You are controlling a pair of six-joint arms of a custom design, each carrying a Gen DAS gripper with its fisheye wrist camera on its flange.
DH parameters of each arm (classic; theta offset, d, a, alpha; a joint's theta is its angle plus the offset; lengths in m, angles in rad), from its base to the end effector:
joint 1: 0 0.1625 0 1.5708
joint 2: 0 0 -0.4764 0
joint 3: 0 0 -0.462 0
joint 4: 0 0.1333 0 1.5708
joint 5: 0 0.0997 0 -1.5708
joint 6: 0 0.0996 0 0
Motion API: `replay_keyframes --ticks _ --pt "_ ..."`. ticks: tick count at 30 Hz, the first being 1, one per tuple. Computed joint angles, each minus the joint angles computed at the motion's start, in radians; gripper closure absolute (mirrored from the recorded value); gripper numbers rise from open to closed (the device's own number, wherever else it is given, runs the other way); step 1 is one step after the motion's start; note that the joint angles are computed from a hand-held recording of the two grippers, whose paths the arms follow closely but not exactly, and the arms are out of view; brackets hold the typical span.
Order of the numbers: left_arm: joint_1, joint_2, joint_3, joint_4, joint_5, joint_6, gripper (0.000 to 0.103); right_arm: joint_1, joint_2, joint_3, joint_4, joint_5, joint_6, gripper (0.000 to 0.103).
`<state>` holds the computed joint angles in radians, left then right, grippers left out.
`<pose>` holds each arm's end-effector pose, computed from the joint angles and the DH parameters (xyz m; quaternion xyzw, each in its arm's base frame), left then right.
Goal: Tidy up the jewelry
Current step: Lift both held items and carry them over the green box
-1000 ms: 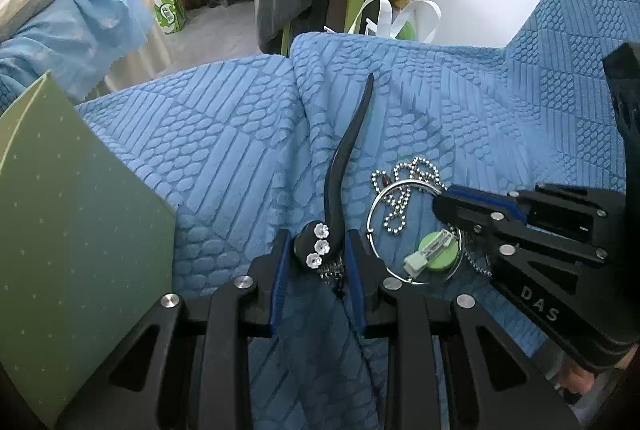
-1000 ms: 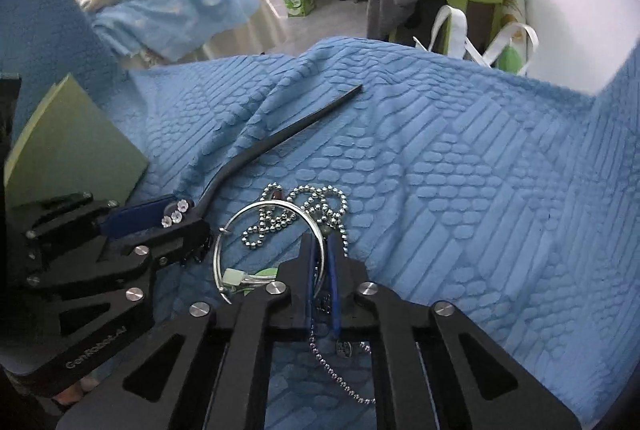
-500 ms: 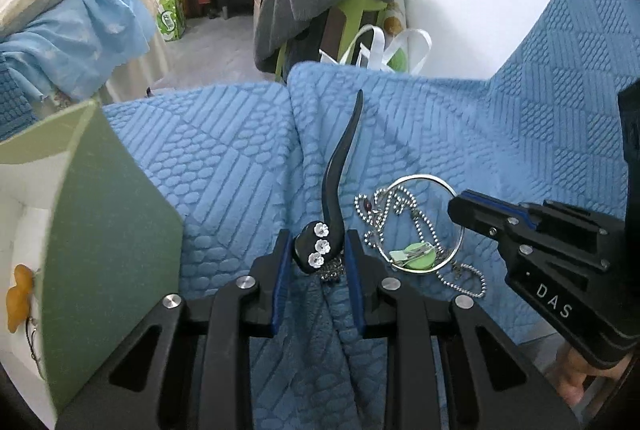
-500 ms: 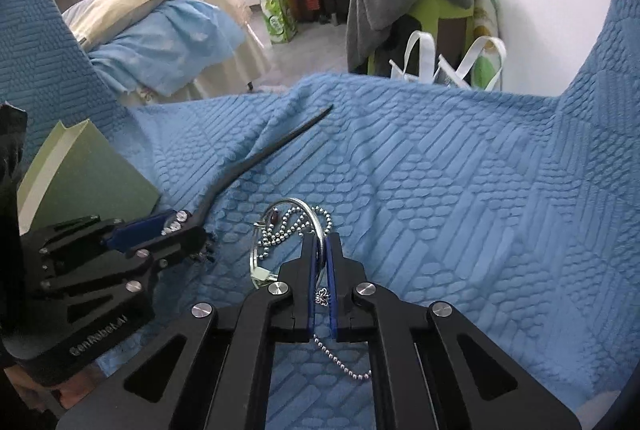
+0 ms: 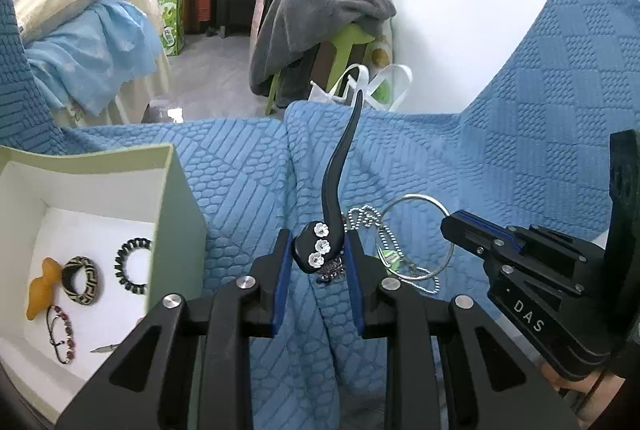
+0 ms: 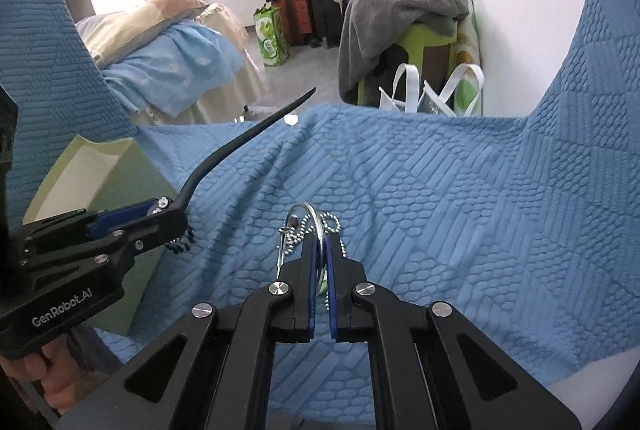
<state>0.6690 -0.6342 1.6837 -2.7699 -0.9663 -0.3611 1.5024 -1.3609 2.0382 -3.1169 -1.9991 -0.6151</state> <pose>-0.4507 -0.5984 -0.0220 0.2328 0.9234 -0.2328 0.1975 0.0512 -0.5977 0.3565 0.1532 -0.8776 0.3229 0.3195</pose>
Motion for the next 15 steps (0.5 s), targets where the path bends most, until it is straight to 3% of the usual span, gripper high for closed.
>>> replay_keyframes --ticks 9,15 --pt "-0.027 -0.097 0.037 0.049 -0.002 -0.033 0.077 0.084 -0.033 0.003 -0.018 -0.051 0.025 0.100" --pt "-0.052 -0.174 0.038 0.099 0.034 -0.030 0.077 0.164 -0.058 -0.013 -0.010 -0.081 0.055 0.100"
